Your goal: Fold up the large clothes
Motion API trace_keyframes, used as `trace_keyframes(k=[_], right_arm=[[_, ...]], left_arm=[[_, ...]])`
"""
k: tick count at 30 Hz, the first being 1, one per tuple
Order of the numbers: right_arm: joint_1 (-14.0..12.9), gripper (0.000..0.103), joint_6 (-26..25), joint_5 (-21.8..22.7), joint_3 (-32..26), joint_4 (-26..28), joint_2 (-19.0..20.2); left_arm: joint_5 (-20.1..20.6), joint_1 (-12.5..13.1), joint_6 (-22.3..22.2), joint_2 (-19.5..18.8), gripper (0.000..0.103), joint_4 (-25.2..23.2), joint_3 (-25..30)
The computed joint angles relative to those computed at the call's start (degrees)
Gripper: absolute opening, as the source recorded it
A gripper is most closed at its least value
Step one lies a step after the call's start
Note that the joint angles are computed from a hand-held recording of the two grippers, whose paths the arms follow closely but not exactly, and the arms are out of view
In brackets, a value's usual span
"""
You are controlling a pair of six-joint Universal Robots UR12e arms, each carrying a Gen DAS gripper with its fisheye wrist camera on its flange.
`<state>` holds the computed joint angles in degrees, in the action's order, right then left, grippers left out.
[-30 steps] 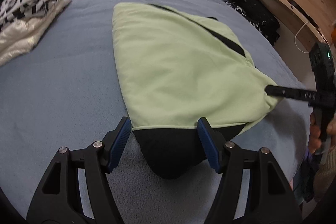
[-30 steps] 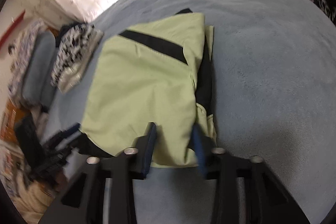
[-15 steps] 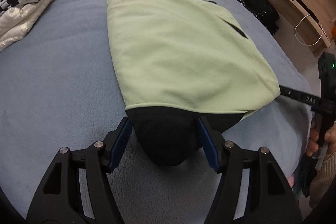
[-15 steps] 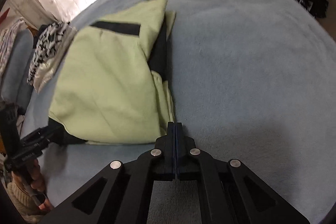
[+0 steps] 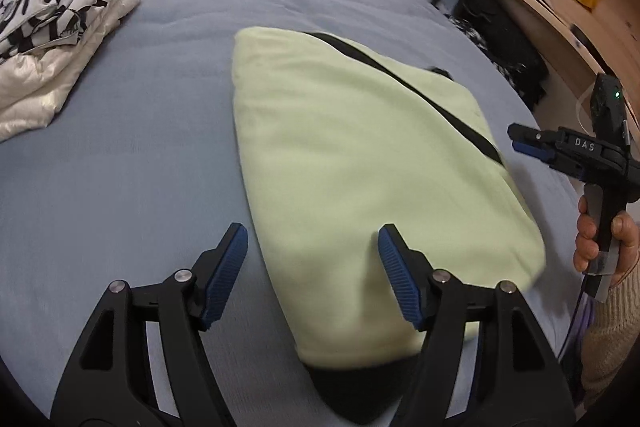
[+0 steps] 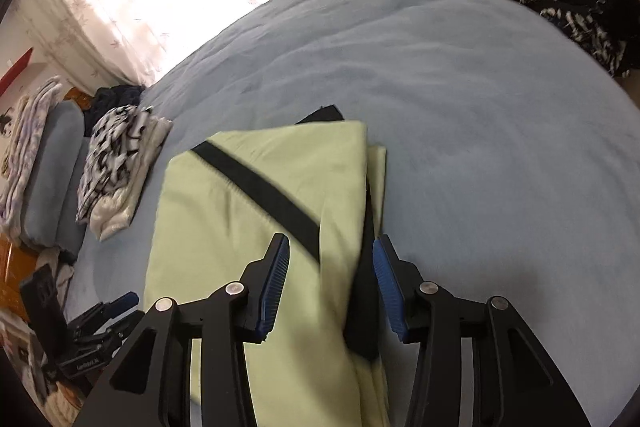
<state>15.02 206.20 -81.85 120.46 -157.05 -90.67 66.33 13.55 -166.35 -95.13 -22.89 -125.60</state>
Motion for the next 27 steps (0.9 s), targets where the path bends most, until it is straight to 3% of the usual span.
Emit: trace_keyframes(k=[7,8,9,10,12,14,17,21,22,24,27], right_arm=[[-1.6,0.043,-0.7,1.7,-5.3,1.8,6.9],[-1.7,0.030,-1.4,2.2,-5.7,1.7,7.5],[-1.1,0.004,-3.4,0.6,-6.4,2.5,7.9],[-0.3,0.004,-5.0,-2.5,-6.8,2.0,7.9],[1.0,0.002,-7.0,-8.6,-6.7,-4.4,8.7],[0.9,0.002,-7.3,-9.4,-7.0,-4.7,9.2],[1.4,0.002,-8.9,-10.9,-7.8,0.9,10.0],[1.0,0.003,-8.0,-9.4,-8.4,2.6,10.2],[0.9,0.006,-7.3,-9.5,-8.8,3.4,9.6],[1.7,0.022,-6.5,-11.9,-9.0,2.4,8.8],[2.9,0.029,-6.8,-11.0,-8.9,-1.5,7.8]], left_arm=[[-1.6,-0.3,-4.8,-6.3,0.065,-0.4,5.7],[-1.4,-0.5,-5.0,-6.8,0.065,-0.3,6.0],[-1.0,-0.8,-5.2,-7.2,0.065,-0.4,6.4],[-0.7,-1.0,-5.2,-7.5,0.065,0.0,6.7],[0.3,-1.5,-4.6,-7.9,0.068,1.8,6.5],[1.6,-2.1,-4.4,-8.5,0.071,3.5,6.3],[0.2,-1.7,-5.3,-8.9,0.072,3.5,6.2],[1.1,-1.9,-5.1,-8.6,0.072,3.2,6.4],[2.7,-2.3,-5.2,-8.3,0.072,4.1,6.3],[3.9,-2.7,-5.9,-7.6,0.072,7.3,5.8],[2.7,-2.9,-7.5,-6.6,0.072,10.5,5.2]])
